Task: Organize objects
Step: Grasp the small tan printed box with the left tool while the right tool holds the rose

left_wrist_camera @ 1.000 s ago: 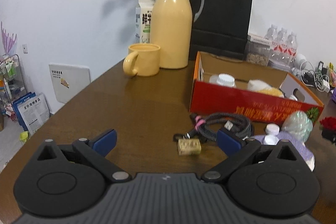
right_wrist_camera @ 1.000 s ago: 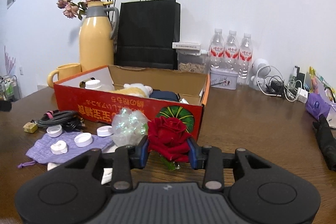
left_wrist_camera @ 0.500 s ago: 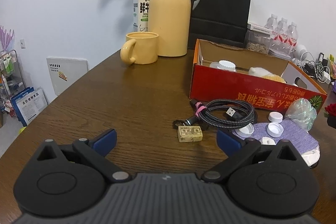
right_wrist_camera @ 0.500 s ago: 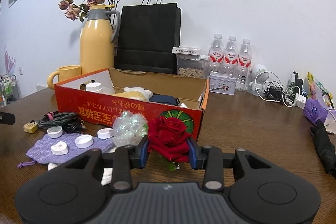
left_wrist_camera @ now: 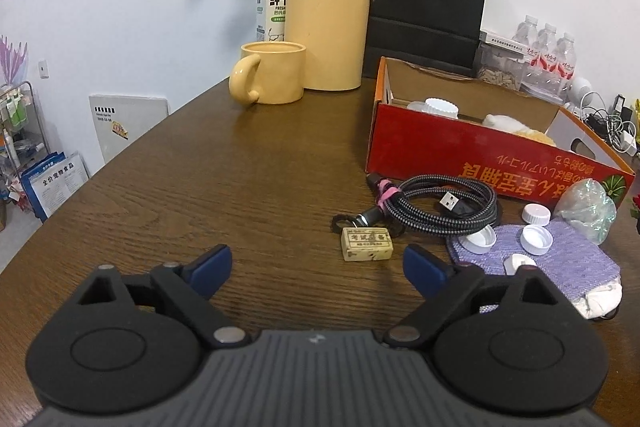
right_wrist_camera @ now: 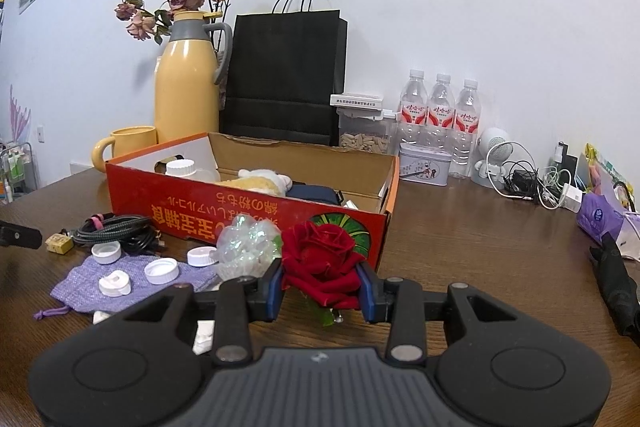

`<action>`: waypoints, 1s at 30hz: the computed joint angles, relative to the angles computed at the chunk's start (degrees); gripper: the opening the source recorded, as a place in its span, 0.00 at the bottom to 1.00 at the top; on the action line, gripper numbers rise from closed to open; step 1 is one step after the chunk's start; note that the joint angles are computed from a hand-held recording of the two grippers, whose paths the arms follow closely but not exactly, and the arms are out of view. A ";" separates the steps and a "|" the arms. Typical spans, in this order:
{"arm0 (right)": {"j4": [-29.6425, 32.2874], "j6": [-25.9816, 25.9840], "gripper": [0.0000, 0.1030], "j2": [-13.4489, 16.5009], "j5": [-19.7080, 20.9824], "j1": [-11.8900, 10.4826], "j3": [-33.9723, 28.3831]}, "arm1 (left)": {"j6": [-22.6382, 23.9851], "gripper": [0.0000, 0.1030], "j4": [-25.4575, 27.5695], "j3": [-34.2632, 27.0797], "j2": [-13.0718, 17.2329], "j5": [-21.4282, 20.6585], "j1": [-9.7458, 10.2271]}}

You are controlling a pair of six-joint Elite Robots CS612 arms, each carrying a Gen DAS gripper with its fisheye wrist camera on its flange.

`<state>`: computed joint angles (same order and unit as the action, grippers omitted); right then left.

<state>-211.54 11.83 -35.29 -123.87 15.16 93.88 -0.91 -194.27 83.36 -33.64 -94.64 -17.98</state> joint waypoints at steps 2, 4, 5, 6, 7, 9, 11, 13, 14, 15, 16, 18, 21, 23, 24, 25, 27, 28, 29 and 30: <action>0.00 -0.02 0.35 -0.02 -0.03 0.01 0.03 | -0.13 0.84 0.66 -0.40 0.16 0.48 -0.10; 0.11 0.04 0.35 -0.04 0.04 -0.01 0.02 | -0.43 0.82 1.12 -0.77 0.30 -0.04 -0.04; 0.11 0.04 0.35 -0.04 0.04 -0.01 0.02 | -0.50 0.83 1.13 -0.99 0.40 -0.55 -0.02; 0.19 0.05 0.35 -0.04 0.06 -0.02 0.00 | -0.38 0.83 0.91 -1.25 0.55 -1.08 -0.03; 0.21 0.02 0.35 -0.03 0.07 -0.01 0.00 | -0.10 0.83 0.90 -1.50 0.67 -1.25 -0.12; 0.35 0.06 0.35 -0.02 -0.02 0.00 -0.06 | 0.79 0.83 1.92 -2.24 0.94 -0.93 -0.49; 0.34 0.15 0.35 -0.04 -0.04 0.01 -0.02 | 1.39 0.75 4.06 -2.98 1.10 -0.66 -0.80; 0.37 0.08 0.35 -0.07 0.04 -0.01 0.00 | 1.98 0.55 5.34 -3.54 1.34 -0.38 -1.13; 0.36 0.03 0.35 -0.08 0.06 -0.01 0.02 | 2.55 0.44 4.86 -3.51 1.41 0.34 -1.38; 0.29 -0.02 0.35 -0.08 0.08 -0.02 0.05 | 2.85 0.30 4.44 -3.40 1.45 -0.16 -1.38; 0.26 -0.05 0.35 -0.09 0.09 -0.02 0.08 | 2.93 0.29 4.21 -3.31 1.43 -0.41 -1.38; 0.24 -0.04 0.35 -0.08 0.06 -0.01 0.07 | 2.89 0.29 3.84 -3.06 1.39 -0.67 -1.36; 0.09 -0.23 0.35 -0.04 -0.03 0.03 0.03 | 2.16 0.29 3.10 -2.64 1.28 -0.47 -1.28; 0.00 -0.38 0.35 -0.04 -0.03 0.03 0.03 | 1.84 0.29 2.02 -2.19 1.18 -0.44 -1.19; -0.06 -0.43 0.35 -0.04 -0.02 0.03 0.05 | 1.78 0.29 1.37 -1.88 1.08 -0.43 -1.16; -0.06 -0.43 0.35 -0.04 -0.02 0.03 0.05 | 1.77 0.29 0.72 -1.56 1.00 -0.34 -1.16; -0.17 -0.59 0.35 -0.02 -0.02 0.06 0.03 | 1.69 0.29 -0.37 -0.99 0.80 -0.41 -1.12; -0.24 -0.69 0.35 -0.01 -0.05 0.09 0.03 | 1.53 0.29 -0.94 -0.67 0.67 -0.47 -1.09; -0.23 -0.83 0.35 0.01 -0.12 0.11 0.00 | 1.18 0.29 -1.75 -0.17 0.46 -0.38 -1.09; -0.28 -1.05 0.35 0.05 -0.32 0.16 -0.08 | 0.97 0.29 -2.73 0.17 0.32 -0.67 -1.02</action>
